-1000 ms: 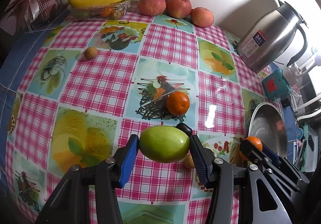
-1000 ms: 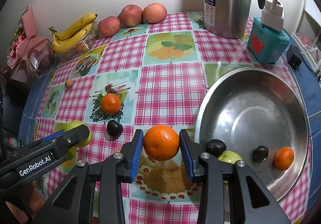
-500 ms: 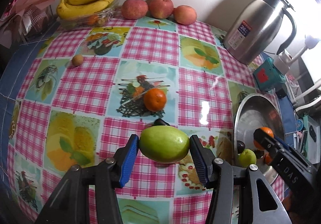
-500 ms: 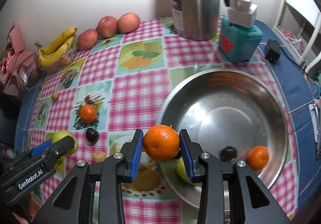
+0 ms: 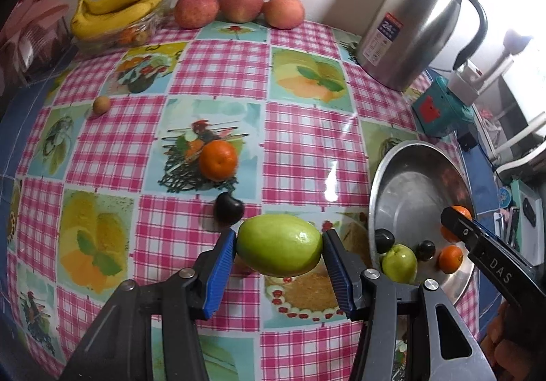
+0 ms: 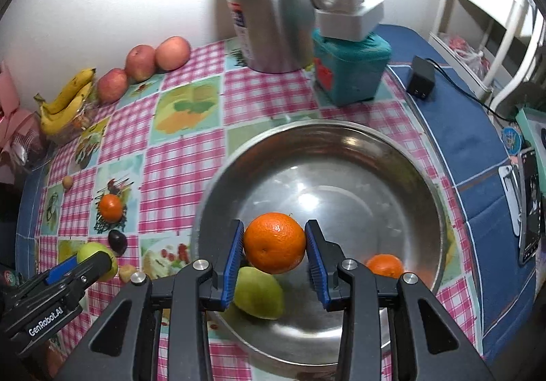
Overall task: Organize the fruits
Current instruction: 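Carry the tangerine and green apple over the steel basin with both tools, then open the right tool to drop the tangerine while the left tool releases the apple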
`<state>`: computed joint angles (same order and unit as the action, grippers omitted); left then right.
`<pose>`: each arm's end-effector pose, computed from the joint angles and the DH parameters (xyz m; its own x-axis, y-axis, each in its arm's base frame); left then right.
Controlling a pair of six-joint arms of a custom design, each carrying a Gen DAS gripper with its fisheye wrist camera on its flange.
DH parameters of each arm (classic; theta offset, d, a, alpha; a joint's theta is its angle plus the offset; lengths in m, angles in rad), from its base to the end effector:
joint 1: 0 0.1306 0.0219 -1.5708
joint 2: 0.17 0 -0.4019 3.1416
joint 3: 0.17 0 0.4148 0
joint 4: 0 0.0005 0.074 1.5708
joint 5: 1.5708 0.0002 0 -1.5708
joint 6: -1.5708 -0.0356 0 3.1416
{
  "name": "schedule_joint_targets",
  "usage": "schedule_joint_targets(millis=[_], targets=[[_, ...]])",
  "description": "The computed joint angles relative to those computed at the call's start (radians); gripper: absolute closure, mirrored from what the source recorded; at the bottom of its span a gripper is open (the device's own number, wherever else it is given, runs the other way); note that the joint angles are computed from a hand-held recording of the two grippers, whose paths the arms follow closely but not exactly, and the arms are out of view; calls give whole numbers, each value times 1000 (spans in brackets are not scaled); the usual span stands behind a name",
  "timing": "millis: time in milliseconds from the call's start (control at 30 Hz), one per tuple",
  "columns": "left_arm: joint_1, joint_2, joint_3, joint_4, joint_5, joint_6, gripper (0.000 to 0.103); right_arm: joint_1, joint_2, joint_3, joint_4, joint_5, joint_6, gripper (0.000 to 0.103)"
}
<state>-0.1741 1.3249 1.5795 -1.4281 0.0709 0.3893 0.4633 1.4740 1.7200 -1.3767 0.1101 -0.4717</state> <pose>0.4279 -0.0783 0.5348 -0.9160 -0.2233 -0.3332 -0.1598 0.9651 -0.2073 0.4493 0.2195 0.5334 -0.9038 0.0534 -0.4247 0.0094 0.9944 0.1050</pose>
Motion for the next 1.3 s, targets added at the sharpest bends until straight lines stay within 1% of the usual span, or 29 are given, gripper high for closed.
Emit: schedule_joint_targets(millis=[267,600,700,1033,1167,1300], targets=[[-76,65,84,-7,-38,-23,48,-51,-9,-19,-6,-13,0,65],[-167,133,130,37,-67,-59,48,-93,-11,-37,2,-31,-7,65],[-183,147,133,50,-73,-63,48,-96,-6,-36,1,-29,-2,65],[-207,179,127,78,-85,-61,48,-115,7,-45,-12,-24,-28,65],[-215,186,130,77,-92,-66,48,-121,10,-52,-25,-23,-43,65],[-217,194,131,77,-82,-57,48,-129,9,-60,-30,-25,-48,65]])
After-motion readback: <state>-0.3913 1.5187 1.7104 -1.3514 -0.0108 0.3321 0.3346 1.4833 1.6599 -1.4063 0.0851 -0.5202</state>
